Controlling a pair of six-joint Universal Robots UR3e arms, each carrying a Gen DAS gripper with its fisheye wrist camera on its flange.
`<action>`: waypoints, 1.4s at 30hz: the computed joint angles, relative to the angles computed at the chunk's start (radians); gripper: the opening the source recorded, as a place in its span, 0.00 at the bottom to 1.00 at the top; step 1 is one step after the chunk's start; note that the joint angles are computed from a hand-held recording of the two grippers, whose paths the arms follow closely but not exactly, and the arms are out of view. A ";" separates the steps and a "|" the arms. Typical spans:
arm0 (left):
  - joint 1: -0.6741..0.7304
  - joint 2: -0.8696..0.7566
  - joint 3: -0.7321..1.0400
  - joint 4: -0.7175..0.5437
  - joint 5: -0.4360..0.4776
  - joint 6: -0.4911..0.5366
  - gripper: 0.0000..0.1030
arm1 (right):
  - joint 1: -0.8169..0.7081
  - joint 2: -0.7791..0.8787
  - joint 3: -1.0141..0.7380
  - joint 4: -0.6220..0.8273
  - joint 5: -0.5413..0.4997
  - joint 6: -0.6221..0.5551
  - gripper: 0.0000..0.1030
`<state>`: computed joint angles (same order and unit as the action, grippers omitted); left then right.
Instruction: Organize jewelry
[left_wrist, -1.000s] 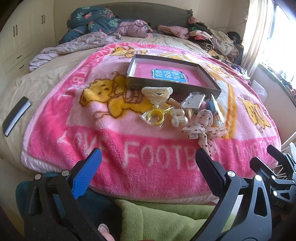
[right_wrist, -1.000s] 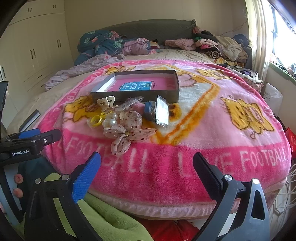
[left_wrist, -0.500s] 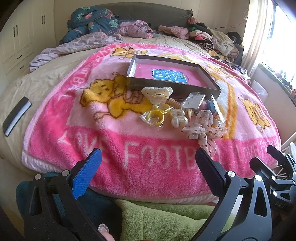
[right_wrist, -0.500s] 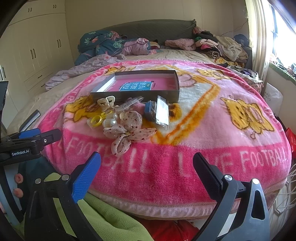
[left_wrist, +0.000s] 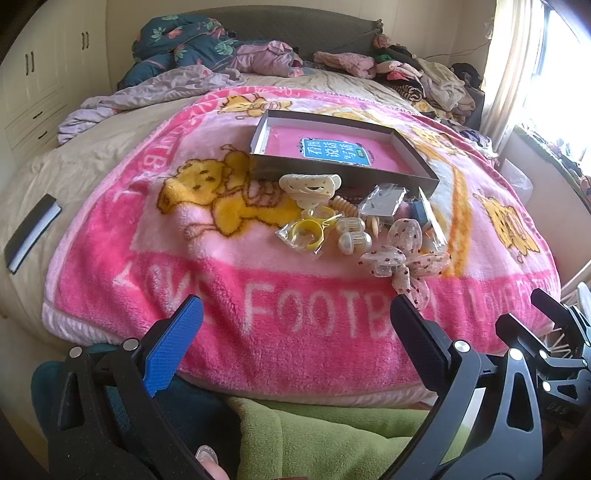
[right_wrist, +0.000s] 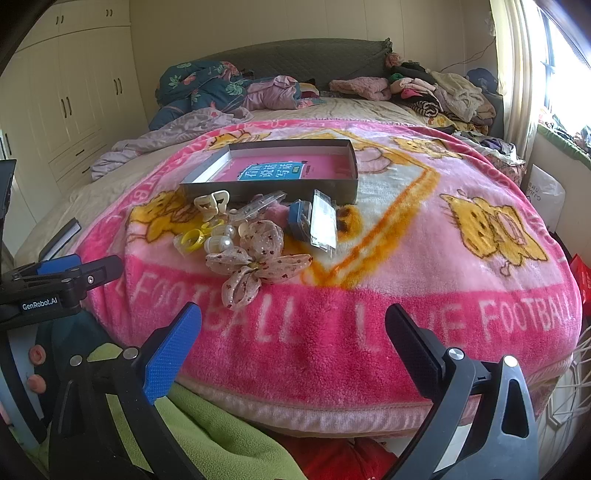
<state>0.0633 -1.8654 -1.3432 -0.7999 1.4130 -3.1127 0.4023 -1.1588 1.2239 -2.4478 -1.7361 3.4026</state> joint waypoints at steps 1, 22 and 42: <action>0.001 0.000 -0.003 0.003 0.000 -0.001 0.90 | -0.003 -0.001 0.005 -0.004 0.003 -0.003 0.94; 0.063 -0.095 0.151 -0.080 -0.037 -0.040 0.90 | -0.032 0.169 -0.244 0.120 0.096 -0.073 0.94; 0.029 -0.525 0.849 -0.416 -0.061 -0.050 0.90 | -0.149 0.503 -0.820 0.378 0.195 -0.106 0.91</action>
<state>0.0918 -2.3900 -0.4940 -1.2162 1.3524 -3.1625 0.2530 -0.6558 0.4038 -2.0694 -1.5411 3.2967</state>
